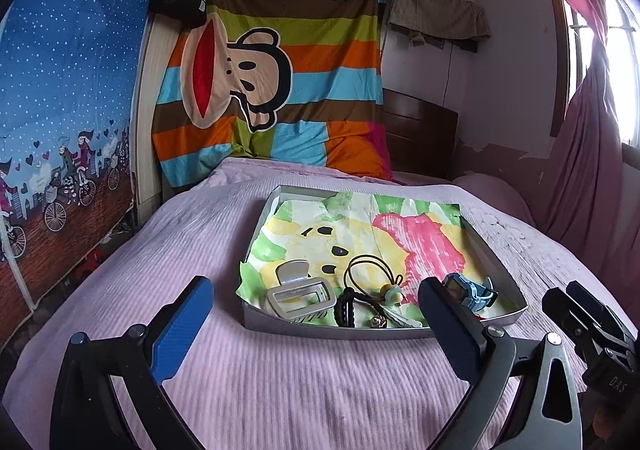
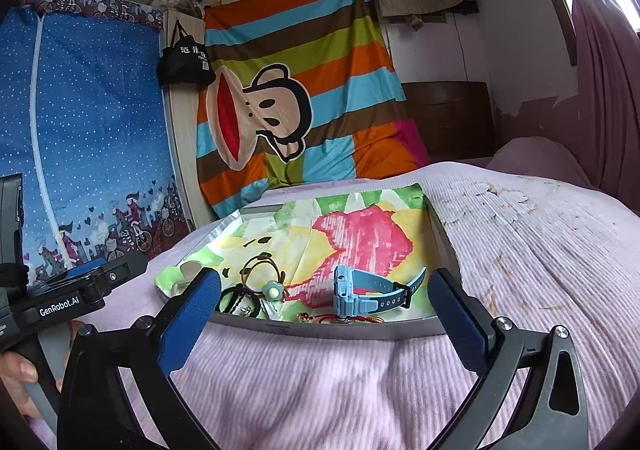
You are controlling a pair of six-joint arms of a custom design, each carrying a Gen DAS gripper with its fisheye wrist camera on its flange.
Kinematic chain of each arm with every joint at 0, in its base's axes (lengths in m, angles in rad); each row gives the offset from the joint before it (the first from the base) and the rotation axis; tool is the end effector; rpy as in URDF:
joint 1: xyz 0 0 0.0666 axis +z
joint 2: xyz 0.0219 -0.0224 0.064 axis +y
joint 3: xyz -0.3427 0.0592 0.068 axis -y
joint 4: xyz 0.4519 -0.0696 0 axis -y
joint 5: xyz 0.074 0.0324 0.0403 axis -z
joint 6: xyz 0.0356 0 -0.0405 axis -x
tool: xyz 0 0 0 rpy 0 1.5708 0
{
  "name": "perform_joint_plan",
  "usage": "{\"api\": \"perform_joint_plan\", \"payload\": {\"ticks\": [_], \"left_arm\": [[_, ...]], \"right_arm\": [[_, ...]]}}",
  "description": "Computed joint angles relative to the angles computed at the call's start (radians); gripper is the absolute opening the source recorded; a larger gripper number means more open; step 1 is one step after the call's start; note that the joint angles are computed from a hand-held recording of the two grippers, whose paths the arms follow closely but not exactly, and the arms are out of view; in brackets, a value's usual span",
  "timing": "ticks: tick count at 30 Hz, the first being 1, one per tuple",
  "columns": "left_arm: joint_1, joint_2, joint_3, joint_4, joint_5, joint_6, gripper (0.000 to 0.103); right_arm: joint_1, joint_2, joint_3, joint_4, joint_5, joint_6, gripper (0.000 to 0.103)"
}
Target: Organize jewelry
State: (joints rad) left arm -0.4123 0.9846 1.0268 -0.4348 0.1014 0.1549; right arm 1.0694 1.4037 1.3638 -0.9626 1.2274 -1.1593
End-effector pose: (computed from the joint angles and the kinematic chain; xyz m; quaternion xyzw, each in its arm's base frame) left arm 0.4029 -0.1806 0.4307 0.1345 0.8199 -0.1957 0.5209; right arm 0.2843 0.4481 0.3892 0.1965 0.7767 -0.0379 0.5972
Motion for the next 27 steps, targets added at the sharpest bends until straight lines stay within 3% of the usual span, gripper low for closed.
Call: {"api": "perform_joint_plan", "payload": {"ticks": [13,27], "left_arm": [[0.044,-0.14,-0.09,-0.015,0.032,-0.019,0.103],[0.083,-0.289,-0.179,-0.076,0.071,-0.046,0.103]], "right_arm": [[0.084,0.053,0.075,-0.17,0.044,-0.161,0.102],[0.166,0.149,0.189,-0.471,0.076,-0.464,0.102]]}}
